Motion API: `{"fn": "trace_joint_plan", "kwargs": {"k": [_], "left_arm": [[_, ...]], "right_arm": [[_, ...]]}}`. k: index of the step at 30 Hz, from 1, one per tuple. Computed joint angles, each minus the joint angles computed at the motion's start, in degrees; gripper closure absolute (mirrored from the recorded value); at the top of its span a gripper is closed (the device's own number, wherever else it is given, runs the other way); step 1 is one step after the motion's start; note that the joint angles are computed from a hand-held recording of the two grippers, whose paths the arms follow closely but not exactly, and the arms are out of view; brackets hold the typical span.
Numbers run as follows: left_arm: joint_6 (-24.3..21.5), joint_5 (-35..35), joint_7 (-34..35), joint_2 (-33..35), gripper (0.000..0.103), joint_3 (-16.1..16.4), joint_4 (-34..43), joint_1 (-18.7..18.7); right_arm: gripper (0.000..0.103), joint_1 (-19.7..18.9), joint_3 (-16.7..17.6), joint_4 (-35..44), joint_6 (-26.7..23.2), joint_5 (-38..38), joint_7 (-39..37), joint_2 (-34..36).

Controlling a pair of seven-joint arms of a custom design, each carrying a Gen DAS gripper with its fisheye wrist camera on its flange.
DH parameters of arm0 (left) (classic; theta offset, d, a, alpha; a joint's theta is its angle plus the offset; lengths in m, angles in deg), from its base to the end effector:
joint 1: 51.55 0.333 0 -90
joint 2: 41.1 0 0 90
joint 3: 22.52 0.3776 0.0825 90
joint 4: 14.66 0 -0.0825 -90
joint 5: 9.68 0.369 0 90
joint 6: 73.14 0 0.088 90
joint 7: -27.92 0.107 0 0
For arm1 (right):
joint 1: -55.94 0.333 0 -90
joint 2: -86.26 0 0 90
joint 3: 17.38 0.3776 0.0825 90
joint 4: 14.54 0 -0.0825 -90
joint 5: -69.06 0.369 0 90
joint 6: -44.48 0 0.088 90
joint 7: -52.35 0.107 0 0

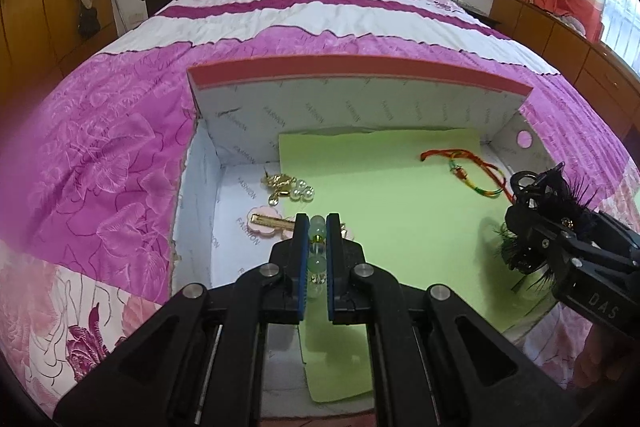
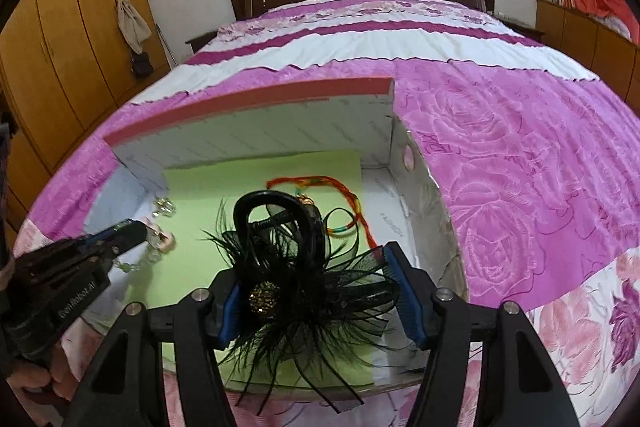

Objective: Organize jewelry
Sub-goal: 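Lower both items into the pink box and open both grippers to release them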

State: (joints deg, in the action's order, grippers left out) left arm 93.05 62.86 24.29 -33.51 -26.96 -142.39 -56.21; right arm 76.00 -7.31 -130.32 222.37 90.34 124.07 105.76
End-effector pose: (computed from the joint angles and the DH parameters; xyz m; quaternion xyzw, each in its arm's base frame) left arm 0.5346 -0.1423 0.4166 -0.7533 0.5513 -0.2475 0.2594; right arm 0.5875 0.2913 0.4353 -0.7866 0.4957 -0.1470 0.3376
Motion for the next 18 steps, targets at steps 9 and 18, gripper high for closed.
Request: {"fn": "trace_joint_plan", "kwargs": {"k": [9, 18], "left_arm": [[-2.06, -6.55, 4.66, 0.53, 0.091, -0.41, -0.15, -0.10], [-2.84, -6.81, 5.94, -0.79, 0.064, -0.52, -0.71, -1.41]], "right_arm": [[0.035, -0.06, -0.03, -0.06, -0.23, -1.09, 0.67, -0.01], [0.030, -5.55, 6.70, -0.71, -0.68, 6.46, -5.49, -1.36]]}}
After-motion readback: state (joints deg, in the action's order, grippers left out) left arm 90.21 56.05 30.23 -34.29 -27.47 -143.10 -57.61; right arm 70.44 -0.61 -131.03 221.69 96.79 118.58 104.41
